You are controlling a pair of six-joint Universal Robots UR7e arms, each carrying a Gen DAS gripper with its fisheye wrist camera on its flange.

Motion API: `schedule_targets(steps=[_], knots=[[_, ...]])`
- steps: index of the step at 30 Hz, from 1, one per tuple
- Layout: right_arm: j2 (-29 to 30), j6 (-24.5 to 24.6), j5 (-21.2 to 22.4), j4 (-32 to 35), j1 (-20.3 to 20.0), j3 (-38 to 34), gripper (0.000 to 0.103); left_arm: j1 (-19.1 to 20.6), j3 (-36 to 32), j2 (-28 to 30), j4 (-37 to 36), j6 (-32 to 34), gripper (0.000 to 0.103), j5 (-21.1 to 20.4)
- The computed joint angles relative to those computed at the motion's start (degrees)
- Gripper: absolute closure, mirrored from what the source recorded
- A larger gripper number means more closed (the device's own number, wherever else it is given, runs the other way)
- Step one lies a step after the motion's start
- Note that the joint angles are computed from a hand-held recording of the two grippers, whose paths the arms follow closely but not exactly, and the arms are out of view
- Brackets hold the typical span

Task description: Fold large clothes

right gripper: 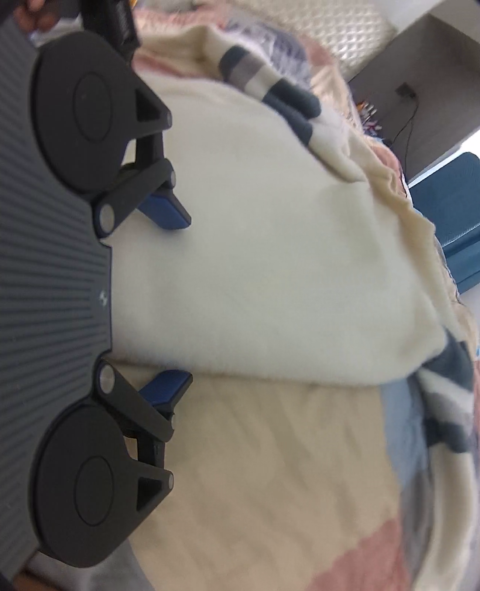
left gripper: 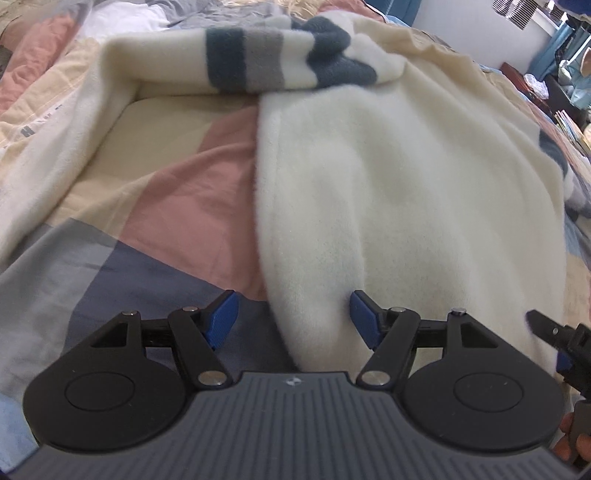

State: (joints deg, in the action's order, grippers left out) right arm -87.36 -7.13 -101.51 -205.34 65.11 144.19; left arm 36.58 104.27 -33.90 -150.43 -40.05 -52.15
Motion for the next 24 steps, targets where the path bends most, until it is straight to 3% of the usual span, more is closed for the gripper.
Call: schedule_targets(steps=[1, 3, 5, 7, 9, 12, 16, 19, 21, 24], knots=[[-0.3, -0.1, 1.6, 0.3, -0.4, 0.2, 0.017, 0.1, 0.2, 0.0, -0.7, 0.6, 0.036, -0.3], [-0.4, -0.9, 3.6, 1.7, -0.7, 0.1, 0.022, 0.5, 0.4, -0.1, -2.0, 1.9, 0.057, -1.8], [0.5, -2.3, 2.2, 1.2, 0.4, -0.4, 0.029, 0.3, 0.5, -0.1, -2.5, 2.8, 0.069, -1.9], [0.6, -3.0, 2.5, 1.2, 0.6, -0.5, 0.044, -0.1, 0.7, -0.1, -2.5, 3.9, 0.081, -1.1], [0.4, -3.8, 2.4, 0.6, 0.8, -0.5, 0.071, -0.3, 1.0, -0.6, -2.4, 3.8, 0.090, -1.1], [0.1, -4.9, 2.1, -1.7, 1.1, 0.0, 0.079, -0.4, 1.5, -1.8, -1.5, 3.6, 0.091, -0.7], [0.8, -5.5, -1.3, -5.6, 1.8, 0.4, 0.079, -0.8, 1.2, -1.9, 4.6, 3.3, 0.091, 2.4], [0.8, -3.5, 0.1, -4.2, 0.1, 0.1, 0.079, -1.3, 2.1, -1.8, 3.5, 4.3, 0.091, 3.4], [0.9, -5.2, 0.3, -4.6, 0.2, 0.1, 0.076, -2.0, 2.7, -1.9, 1.9, 6.1, 0.090, 4.0], [0.4, -6.1, 0.1, -5.3, 0.8, 0.4, 0.069, -2.7, 3.2, -3.6, 2.8, 5.1, 0.075, 2.6]])
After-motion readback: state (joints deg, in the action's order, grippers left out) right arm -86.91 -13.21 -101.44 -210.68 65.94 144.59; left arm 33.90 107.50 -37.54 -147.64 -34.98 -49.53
